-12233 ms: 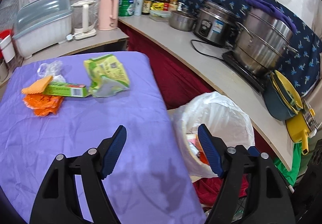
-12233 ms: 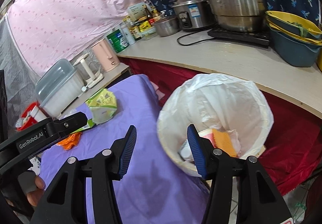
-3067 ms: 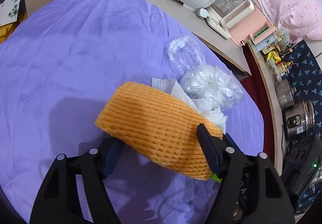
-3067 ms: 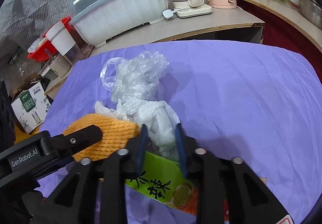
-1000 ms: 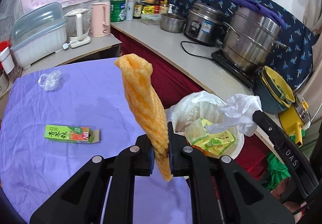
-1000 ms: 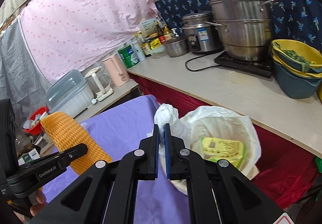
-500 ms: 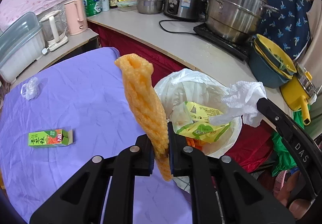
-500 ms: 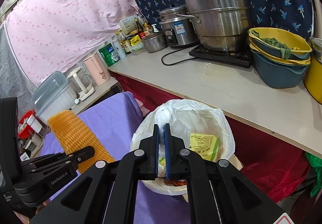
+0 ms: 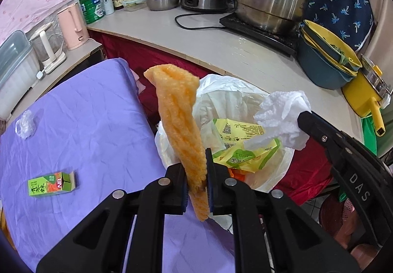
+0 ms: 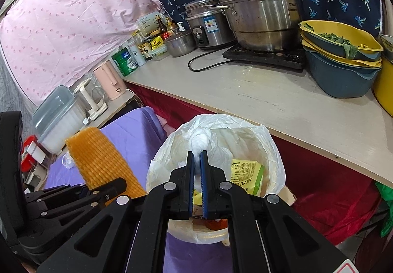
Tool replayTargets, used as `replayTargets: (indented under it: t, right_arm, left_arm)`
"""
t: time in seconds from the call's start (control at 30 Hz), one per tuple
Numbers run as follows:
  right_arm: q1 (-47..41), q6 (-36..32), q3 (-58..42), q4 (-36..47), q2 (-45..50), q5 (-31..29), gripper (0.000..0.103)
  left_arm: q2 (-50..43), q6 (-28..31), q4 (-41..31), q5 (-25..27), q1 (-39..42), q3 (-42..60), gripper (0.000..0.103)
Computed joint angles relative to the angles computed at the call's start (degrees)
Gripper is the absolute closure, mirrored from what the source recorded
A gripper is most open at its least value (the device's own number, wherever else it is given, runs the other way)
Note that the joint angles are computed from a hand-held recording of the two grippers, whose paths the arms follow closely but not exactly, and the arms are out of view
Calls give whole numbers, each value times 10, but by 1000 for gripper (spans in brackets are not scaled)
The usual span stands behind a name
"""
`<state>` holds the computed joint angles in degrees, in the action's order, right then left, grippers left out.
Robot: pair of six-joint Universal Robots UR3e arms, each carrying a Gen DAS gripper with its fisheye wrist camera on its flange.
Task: Collect trash
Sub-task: 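Carry the foam sleeve and tissue over the bin and open both tools to drop them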
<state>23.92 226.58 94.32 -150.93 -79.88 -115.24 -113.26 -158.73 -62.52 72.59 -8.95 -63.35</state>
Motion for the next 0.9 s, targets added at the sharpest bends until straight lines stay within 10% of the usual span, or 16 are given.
replayTargets:
  t: [0.37, 0.53, 0.9]
  right_arm:
    - [-32, -25, -24, 3, 17, 18, 94]
    - [-31, -20, -22, -10, 17, 4, 68]
    - [-9, -20, -44, 15, 7, -31, 47]
  left_arm:
    - [-69, 23, 0, 47, -41, 65, 89]
    - [-62, 28, 58, 63, -52, 29, 43]
    - [-42, 8, 108, 97, -55, 1, 24]
